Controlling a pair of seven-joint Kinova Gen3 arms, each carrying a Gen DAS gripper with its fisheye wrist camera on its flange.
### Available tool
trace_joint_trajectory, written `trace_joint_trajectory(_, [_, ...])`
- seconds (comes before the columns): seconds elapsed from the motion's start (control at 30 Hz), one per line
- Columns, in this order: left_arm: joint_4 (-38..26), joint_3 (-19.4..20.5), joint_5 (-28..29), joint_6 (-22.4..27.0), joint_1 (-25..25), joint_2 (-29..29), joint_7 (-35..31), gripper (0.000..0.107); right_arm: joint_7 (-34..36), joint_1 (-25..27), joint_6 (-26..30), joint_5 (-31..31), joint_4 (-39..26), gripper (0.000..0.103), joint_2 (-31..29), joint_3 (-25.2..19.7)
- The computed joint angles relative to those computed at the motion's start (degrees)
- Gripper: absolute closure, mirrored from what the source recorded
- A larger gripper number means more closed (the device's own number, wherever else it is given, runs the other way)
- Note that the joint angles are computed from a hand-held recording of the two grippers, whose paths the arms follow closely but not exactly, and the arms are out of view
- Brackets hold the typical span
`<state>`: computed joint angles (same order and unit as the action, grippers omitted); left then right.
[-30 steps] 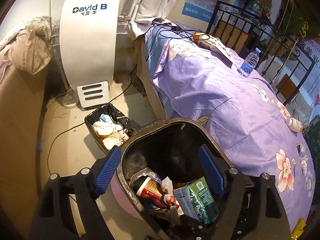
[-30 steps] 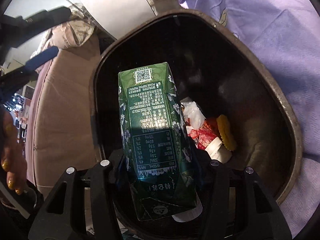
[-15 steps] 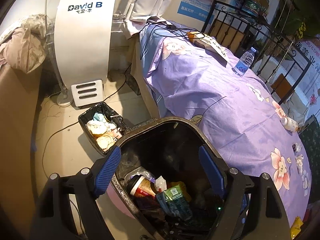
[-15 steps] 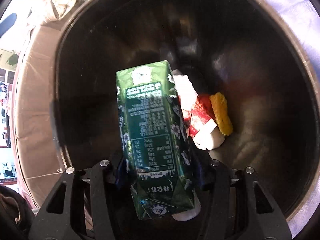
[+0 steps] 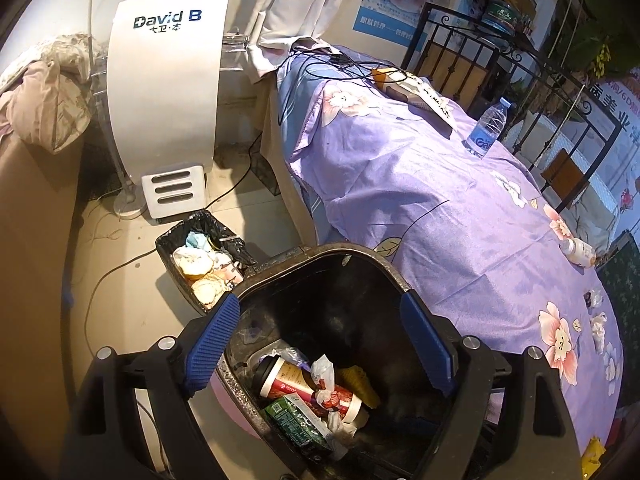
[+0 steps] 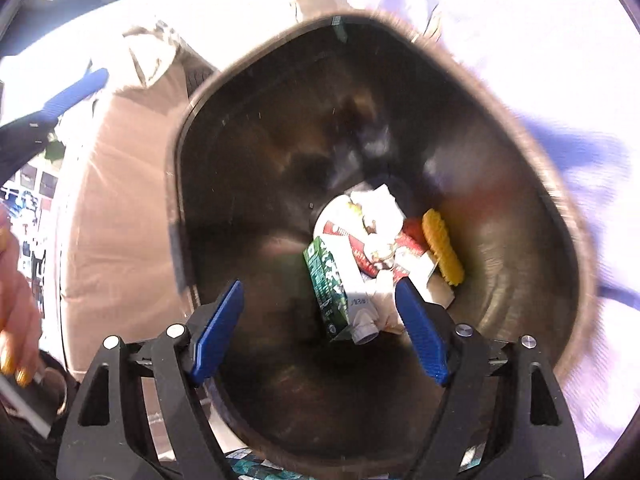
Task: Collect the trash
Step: 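Move both grippers back over the remaining trash on the bed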
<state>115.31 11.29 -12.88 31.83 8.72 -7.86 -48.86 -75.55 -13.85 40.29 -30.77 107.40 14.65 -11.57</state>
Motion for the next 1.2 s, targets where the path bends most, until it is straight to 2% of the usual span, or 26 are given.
trace_joint_trajectory(0.1, [-0.7,0.9,-1.3,0.0,0.1,0.4,1.0,0.025,4.9,3.1,-1.7,-5.0,3.5,0.025,-3.7,-0.4])
trace_joint_trajectory(0.23, [-1.8,1.3,-1.9,0.1,1.2,1.4,1.5,0.024,7.9,4.2,-3.0,-8.0,6.7,0.025,-8.8,1.7])
trace_joint_trajectory(0.6, [-6.8,1.4,0.3,0.2,7.4,6.3,-2.9,0.021,18.3,6.3,-3.7,-18.8,16.3,0.025,-21.2,11.8])
trace_joint_trajectory(0.7, [-8.7,1.7,0.5,0.5,9.8,8.4,-4.7,0.021,17.9,7.0,-4.0,-18.1,18.0,0.025,-24.3,14.4])
trace_joint_trajectory(0.77, [-10.1,2.0,3.0,0.8,11.4,10.0,-7.9,0.021,18.3,7.7,-3.0,-18.1,18.8,0.025,-26.3,17.2])
trace_joint_trajectory(0.9, [-13.8,2.6,7.6,2.1,14.4,13.5,-15.0,0.021,15.3,11.1,-0.6,-12.6,18.9,0.025,-29.7,21.1])
trace_joint_trajectory(1.07, [-19.8,3.7,9.1,5.1,19.3,18.5,-22.2,0.02,15.0,15.2,5.7,-8.3,16.6,0.025,-31.2,28.5])
trace_joint_trajectory(1.2, [-25.8,4.3,11.1,8.0,22.3,22.8,-27.9,0.02,14.7,19.9,8.8,-2.6,13.2,0.025,-31.0,30.9])
